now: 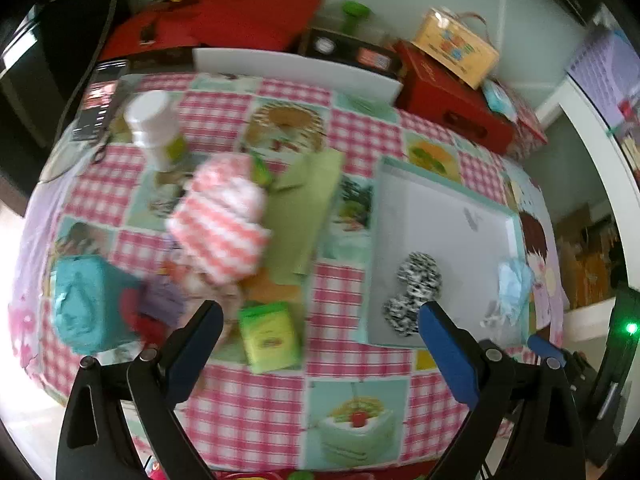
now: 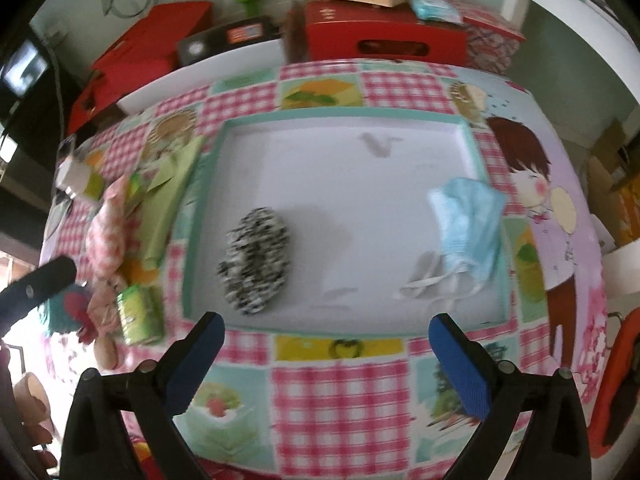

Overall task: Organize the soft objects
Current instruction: 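Move both tools back toward the remaining items on the table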

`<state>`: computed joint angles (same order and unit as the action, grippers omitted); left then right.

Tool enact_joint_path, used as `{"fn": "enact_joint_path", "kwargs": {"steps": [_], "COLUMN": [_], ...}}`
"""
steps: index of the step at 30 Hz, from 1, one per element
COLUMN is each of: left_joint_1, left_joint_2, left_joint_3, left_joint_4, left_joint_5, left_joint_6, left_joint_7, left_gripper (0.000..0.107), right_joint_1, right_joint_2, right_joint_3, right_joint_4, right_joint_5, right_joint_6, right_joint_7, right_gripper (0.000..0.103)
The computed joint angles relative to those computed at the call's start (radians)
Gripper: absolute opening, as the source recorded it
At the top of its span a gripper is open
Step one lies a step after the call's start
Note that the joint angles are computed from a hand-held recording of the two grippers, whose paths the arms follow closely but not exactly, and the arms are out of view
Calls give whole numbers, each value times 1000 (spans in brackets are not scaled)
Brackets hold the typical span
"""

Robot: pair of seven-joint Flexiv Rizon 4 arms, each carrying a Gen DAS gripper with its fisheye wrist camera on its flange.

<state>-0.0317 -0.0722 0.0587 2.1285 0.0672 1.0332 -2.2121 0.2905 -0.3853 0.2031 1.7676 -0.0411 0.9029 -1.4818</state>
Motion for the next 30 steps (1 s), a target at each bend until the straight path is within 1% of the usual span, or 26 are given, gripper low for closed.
{"fn": "enact_joint_path", "kwargs": {"steps": [4,7,9,13,16,19,23,27,30], "left_joint_1": [22,51,70,103,129,148,177,174,174], "left_joint_2": [76,131,157,218,242,253,252,235,214], "left_joint_3": [27,37,38,49,50,47,36,51,49], "left_joint_4": [79,123,148,229,270,297,308,356,368], "left_joint_5": [-6,4,7,-12,-23,-26,17,-39,-53], "left_joint_6": [25,-7,-19,4,4,-5,-70,-55,-60], "left_joint_7": [-14,-25,-32,-38,-42,-41,-82,-79,-76], "left_gripper": [98,98,98,98,98,98,98,98,98], "right_joint_1": [21,39,53,81,107,126,145,166,177], "right_joint_2": [18,24,26,29,31,31,20,6,-10], "right_joint_3": [26,39,47,60,68,78,93,96,95], "right_joint_4": [19,21,24,29,42,54,61,76,75], "right_joint_5": [5,14,19,25,16,14,24,10,2], "right_joint_6": [6,-2,-2,-8,-2,6,10,21,21], "right_joint_7": [-19,-27,-31,-41,-44,-53,-74,-84,-83], "right_gripper": [103,103,103,103,103,103,103,102,102]}}
